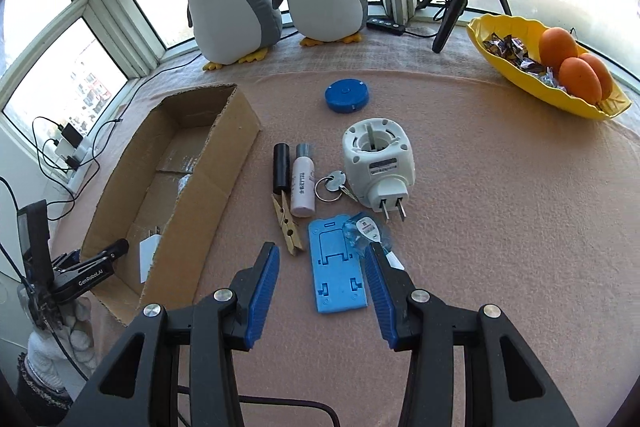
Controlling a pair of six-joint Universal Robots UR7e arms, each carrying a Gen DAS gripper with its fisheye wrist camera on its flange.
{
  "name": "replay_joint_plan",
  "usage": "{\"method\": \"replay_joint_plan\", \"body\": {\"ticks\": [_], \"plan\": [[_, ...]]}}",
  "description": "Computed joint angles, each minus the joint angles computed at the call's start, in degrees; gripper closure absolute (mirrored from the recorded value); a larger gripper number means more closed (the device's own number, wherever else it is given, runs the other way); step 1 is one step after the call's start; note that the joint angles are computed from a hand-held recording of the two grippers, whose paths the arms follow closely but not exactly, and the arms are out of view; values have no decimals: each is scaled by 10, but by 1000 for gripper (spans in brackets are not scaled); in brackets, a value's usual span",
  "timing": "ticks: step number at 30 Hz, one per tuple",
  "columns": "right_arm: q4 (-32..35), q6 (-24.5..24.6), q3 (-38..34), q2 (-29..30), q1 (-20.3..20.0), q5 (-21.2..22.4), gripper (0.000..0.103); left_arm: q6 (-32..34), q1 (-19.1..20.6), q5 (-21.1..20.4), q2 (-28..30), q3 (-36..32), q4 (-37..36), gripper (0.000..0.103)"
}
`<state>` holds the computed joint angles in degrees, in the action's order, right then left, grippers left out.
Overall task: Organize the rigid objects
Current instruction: 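Move the right tool to the blue hand-sanitizer bottle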
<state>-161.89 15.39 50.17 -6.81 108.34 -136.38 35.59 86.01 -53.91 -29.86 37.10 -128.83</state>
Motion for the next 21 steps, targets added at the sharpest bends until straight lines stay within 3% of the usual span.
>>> {"method": "replay_joint_plan", "body": {"ticks": [8,21], "plan": [[11,-1,8,-3,-18,-1,62,3,1,0,1,-4,2,35],[69,-8,-60,29,-32,7,62,3,1,0,1,-5,2,35]]}}
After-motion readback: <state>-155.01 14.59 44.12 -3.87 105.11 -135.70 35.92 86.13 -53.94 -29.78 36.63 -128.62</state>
